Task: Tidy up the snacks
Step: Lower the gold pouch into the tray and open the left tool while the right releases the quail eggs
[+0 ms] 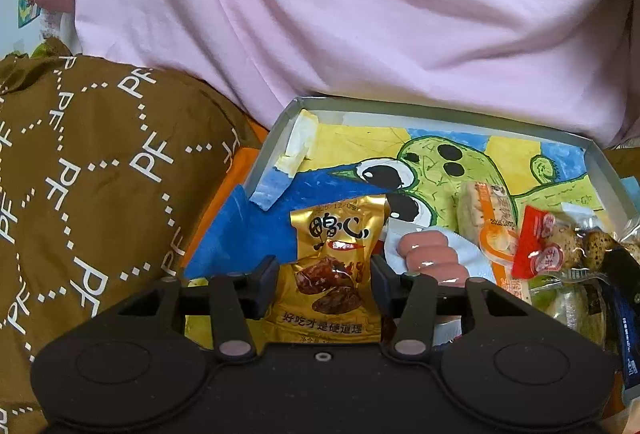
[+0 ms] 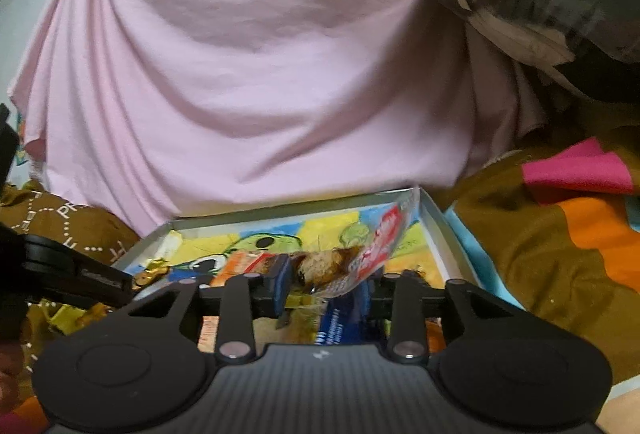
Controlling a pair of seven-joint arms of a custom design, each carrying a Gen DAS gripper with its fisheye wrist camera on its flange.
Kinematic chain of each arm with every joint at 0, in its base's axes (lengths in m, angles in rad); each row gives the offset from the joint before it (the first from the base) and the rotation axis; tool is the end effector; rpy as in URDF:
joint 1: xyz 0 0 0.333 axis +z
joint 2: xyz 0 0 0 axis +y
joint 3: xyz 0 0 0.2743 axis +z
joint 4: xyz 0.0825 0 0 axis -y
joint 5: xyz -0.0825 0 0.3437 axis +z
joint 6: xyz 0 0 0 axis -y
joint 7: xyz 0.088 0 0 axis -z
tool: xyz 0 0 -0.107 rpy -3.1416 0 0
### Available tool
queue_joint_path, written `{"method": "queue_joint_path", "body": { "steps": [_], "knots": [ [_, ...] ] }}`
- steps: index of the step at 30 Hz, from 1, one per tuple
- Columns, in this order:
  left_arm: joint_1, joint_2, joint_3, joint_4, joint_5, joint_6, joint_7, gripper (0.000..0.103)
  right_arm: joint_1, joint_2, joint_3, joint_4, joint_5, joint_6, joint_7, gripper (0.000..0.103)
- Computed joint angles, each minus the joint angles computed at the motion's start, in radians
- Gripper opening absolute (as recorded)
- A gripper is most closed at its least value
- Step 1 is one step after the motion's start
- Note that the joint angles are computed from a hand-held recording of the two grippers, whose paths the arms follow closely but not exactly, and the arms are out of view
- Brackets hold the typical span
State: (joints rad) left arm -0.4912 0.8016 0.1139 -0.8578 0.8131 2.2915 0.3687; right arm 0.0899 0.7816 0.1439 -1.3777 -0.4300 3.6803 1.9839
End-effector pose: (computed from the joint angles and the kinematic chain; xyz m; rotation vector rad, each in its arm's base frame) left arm 0.6780 -0.2926 0.4921 -1.8505 1.2187 -0.7331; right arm 0.6664 0.1756 0.4287 -1.3385 1.0285 -0.7606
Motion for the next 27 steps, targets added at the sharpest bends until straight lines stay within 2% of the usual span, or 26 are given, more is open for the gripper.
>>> {"method": "queue_joint_path", "body": {
  "steps": [3,4,8,14,17,27],
  "knots": [
    [-0.001,-0.003,0.001,-0.006,0.004,0.002,0.004,0.053,0.029,-0.001,-0.032,-0.003,0.05,-0.006,-0.034,0.053],
    [-0.001,-0.005,0.001,-0.009,0.004,0.002,0.006,0.053,0.051,-0.005,-0.053,-0.011,0.086,0.0,-0.06,0.061],
    [-0.004,-0.025,0.007,-0.045,0.025,0.021,-0.011,0.052,0.081,-0.008,-0.077,-0.024,0.146,0.01,-0.125,0.074],
    [-0.011,-0.026,0.007,-0.048,0.052,0.015,-0.002,0.056,0.083,-0.007,-0.069,-0.032,0.175,0.025,-0.167,0.085],
    [-0.011,-0.029,0.006,-0.055,0.055,0.014,-0.016,0.059,0.085,-0.007,-0.068,-0.033,0.182,0.032,-0.179,0.087],
    [-0.023,-0.056,0.014,-0.1,0.107,-0.003,-0.086,0.079,0.096,-0.006,-0.073,-0.035,0.213,0.037,-0.214,0.096]
  ]
}}
